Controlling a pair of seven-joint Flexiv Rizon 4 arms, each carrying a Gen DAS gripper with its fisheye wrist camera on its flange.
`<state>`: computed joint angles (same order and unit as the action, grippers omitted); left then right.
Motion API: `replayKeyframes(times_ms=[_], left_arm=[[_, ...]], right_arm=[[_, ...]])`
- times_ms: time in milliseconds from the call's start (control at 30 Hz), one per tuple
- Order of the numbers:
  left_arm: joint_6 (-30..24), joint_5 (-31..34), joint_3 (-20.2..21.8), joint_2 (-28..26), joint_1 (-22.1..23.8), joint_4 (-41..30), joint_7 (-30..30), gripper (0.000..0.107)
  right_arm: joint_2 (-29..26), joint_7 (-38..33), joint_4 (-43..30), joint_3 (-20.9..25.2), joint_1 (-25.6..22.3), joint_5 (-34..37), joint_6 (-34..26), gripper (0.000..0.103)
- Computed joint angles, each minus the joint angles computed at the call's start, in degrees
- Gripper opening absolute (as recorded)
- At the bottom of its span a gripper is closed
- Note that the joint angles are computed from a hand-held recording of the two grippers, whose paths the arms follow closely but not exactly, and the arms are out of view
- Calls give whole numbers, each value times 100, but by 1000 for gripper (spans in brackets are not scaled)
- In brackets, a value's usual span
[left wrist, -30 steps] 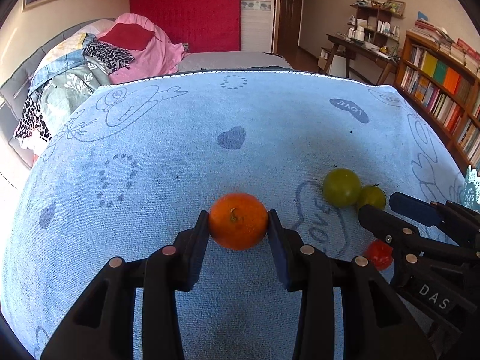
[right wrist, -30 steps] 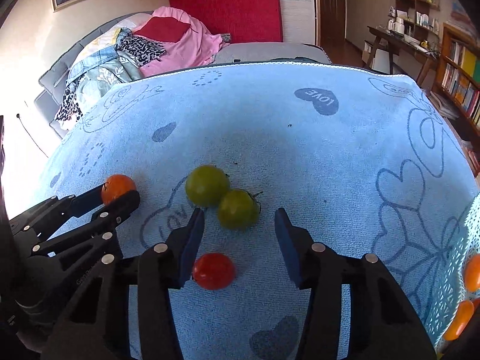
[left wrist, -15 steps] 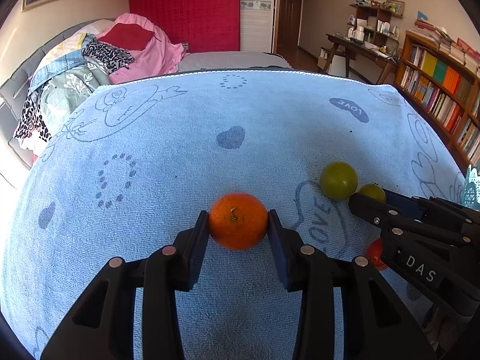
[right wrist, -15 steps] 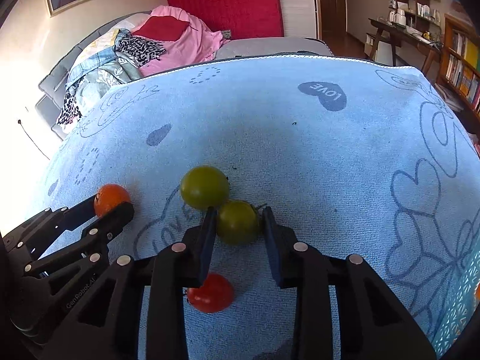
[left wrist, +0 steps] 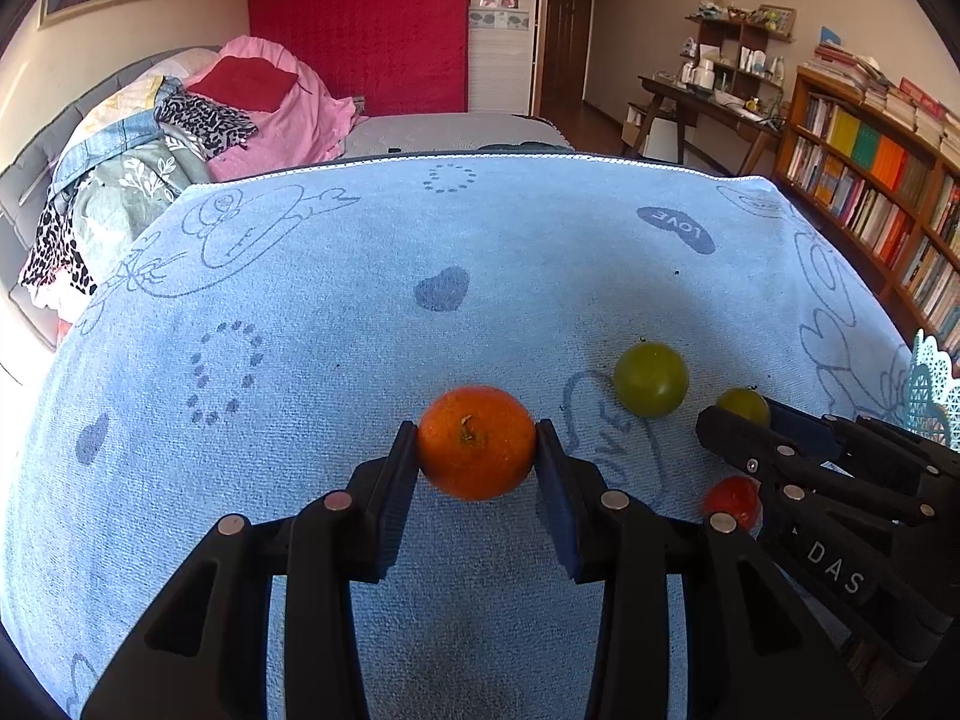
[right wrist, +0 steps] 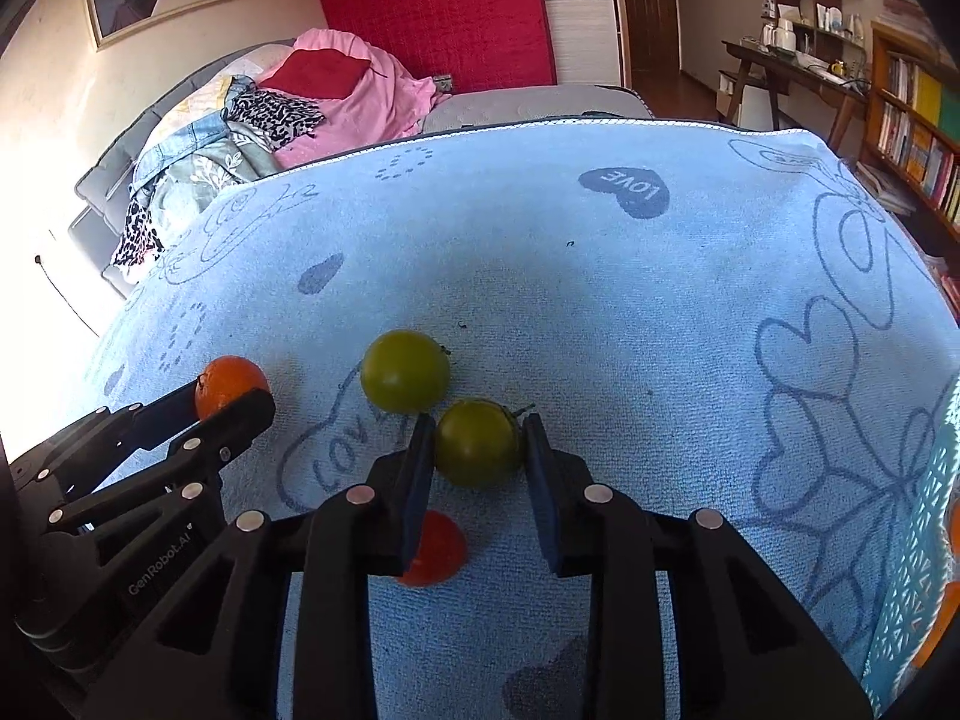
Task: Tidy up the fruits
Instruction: 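Grasp a green tomato with the right gripper while the left gripper holds the orange, then carry the orange and green tomato over the white lattice basket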
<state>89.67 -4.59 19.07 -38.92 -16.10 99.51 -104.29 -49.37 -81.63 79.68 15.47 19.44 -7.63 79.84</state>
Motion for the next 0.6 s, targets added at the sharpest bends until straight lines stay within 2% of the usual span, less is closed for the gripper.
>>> replayKeyframes(times_ms=[600], left_arm=[[530, -201, -275, 251, 0, 327, 394, 39]], right_arm=[[681, 643, 1110, -453, 118, -221, 983, 31]])
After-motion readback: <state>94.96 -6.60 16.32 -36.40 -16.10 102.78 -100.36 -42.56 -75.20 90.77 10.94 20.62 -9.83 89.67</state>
